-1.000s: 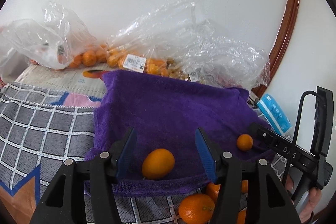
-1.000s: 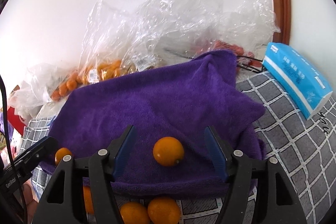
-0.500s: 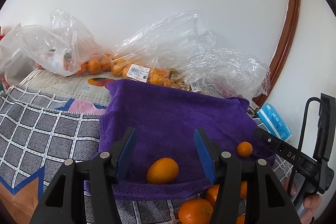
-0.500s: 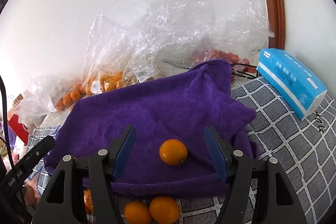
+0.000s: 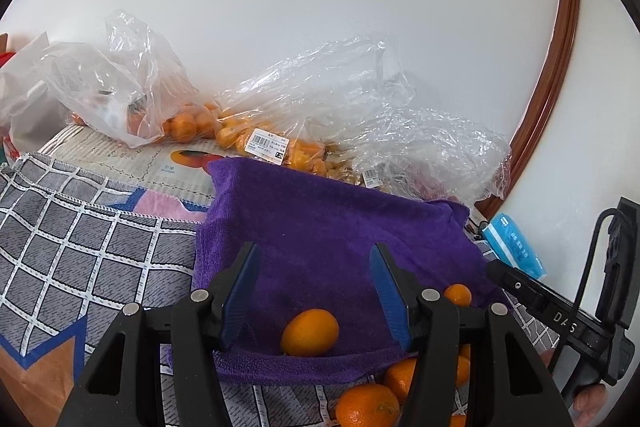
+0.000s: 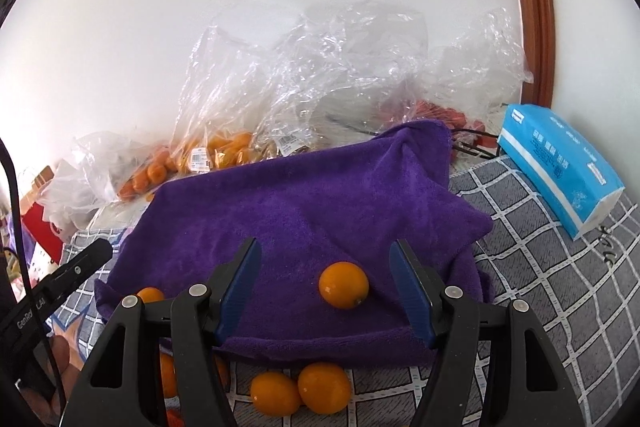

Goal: Organize fruits
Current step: 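Withdraw both open grippers from the towel toward the remaining fruits, then close the right gripper on a yellow fruit while the left gripper grasps a small yellow-green fruit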

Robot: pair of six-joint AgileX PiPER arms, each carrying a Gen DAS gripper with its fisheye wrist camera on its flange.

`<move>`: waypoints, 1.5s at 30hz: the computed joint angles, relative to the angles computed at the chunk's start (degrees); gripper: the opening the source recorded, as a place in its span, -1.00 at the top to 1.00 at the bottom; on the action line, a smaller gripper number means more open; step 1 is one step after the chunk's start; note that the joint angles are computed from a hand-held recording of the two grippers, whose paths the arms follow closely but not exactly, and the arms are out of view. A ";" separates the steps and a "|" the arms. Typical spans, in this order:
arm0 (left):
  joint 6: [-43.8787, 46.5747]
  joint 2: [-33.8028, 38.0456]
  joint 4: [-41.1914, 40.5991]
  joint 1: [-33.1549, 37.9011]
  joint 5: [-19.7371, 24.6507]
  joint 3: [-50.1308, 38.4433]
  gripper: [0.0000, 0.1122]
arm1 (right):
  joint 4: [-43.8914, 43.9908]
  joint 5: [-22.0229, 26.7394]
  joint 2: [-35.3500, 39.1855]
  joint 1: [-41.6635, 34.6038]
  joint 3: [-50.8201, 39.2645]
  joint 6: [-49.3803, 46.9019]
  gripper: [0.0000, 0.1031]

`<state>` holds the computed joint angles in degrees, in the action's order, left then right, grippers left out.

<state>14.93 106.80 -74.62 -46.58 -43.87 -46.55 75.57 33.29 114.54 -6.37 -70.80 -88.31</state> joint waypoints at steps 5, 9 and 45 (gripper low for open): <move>1.62 -0.32 -1.36 0.02 0.87 -0.70 0.04 | -1.84 -0.19 -2.08 0.31 1.12 1.64 -0.30; 0.28 -0.60 -0.21 0.28 1.79 -0.38 0.04 | -2.84 1.44 -3.00 -1.24 1.84 4.02 -0.30; -0.48 -1.59 -2.03 -1.80 -2.03 0.95 -0.09 | -4.23 -2.74 -6.95 -10.81 11.53 -4.28 0.17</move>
<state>14.45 105.21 -76.65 -48.37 -45.90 -45.60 71.34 30.55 107.60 -17.18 -59.27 -92.59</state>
